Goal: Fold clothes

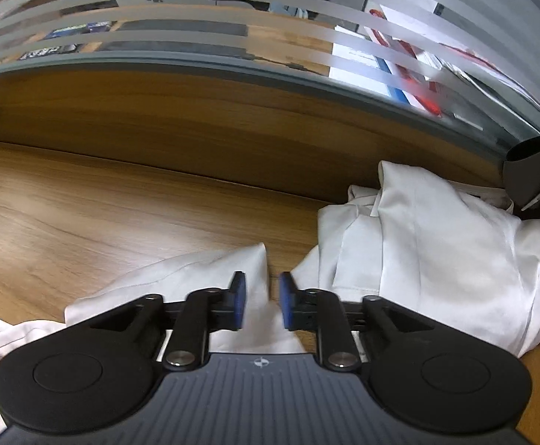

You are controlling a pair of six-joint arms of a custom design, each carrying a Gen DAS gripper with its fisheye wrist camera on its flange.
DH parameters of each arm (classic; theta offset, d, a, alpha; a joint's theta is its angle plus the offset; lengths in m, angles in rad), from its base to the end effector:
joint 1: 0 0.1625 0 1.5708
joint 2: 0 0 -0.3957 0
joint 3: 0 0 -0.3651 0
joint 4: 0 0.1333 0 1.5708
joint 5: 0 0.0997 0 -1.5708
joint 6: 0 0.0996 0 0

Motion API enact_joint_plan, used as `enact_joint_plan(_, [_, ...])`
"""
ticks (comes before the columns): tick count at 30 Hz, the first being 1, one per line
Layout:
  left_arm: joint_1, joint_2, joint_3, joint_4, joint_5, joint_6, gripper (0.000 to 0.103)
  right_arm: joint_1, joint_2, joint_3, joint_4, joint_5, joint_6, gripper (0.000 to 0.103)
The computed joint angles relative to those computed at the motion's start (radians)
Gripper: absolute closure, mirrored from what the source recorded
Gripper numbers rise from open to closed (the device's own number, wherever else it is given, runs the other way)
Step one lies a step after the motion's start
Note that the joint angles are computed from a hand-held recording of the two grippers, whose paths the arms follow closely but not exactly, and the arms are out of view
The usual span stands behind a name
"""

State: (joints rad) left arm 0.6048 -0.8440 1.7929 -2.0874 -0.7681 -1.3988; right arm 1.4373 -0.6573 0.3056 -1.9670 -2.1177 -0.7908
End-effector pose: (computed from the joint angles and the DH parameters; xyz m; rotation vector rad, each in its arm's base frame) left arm -0.3254 -0.4740 0.0569 -0.2913 2.3470 -0.7291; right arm -0.0240 -0.7908 0.5355 0.4999 -2.2456 0.5172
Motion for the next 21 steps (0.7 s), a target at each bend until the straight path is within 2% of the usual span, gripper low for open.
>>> enact_joint_plan(5, [0.021, 0.039, -0.009, -0.076, -0.007, 0.091, 0.045, 0.01, -0.113, 0.201, -0.073, 0.012, -0.006, 0.077])
enact_joint_plan(9, [0.044, 0.069, -0.017, -0.157, -0.006, 0.17, 0.047, 0.013, -0.208, 0.345, -0.099, 0.038, 0.028, 0.075])
enact_joint_plan(14, [0.075, 0.104, -0.059, -0.171, -0.017, 0.18, 0.047, 0.006, -0.309, 0.485, -0.129, 0.054, 0.085, 0.069])
enact_joint_plan(16, [0.082, 0.114, -0.065, -0.185, -0.025, 0.195, 0.061, 0.0, -0.346, 0.536, -0.138, 0.057, 0.112, 0.069])
enact_joint_plan(17, [0.087, 0.117, -0.067, -0.196, -0.035, 0.21, 0.084, -0.003, -0.362, 0.561, -0.145, 0.054, 0.123, 0.069])
enact_joint_plan(18, [0.088, 0.119, -0.067, -0.204, -0.036, 0.22, 0.096, -0.005, -0.379, 0.586, -0.152, 0.051, 0.134, 0.069])
enact_joint_plan(21, [0.077, 0.116, -0.056, -0.231, 0.007, 0.239, 0.099, -0.014, -0.421, 0.644, -0.16, 0.04, 0.167, 0.069])
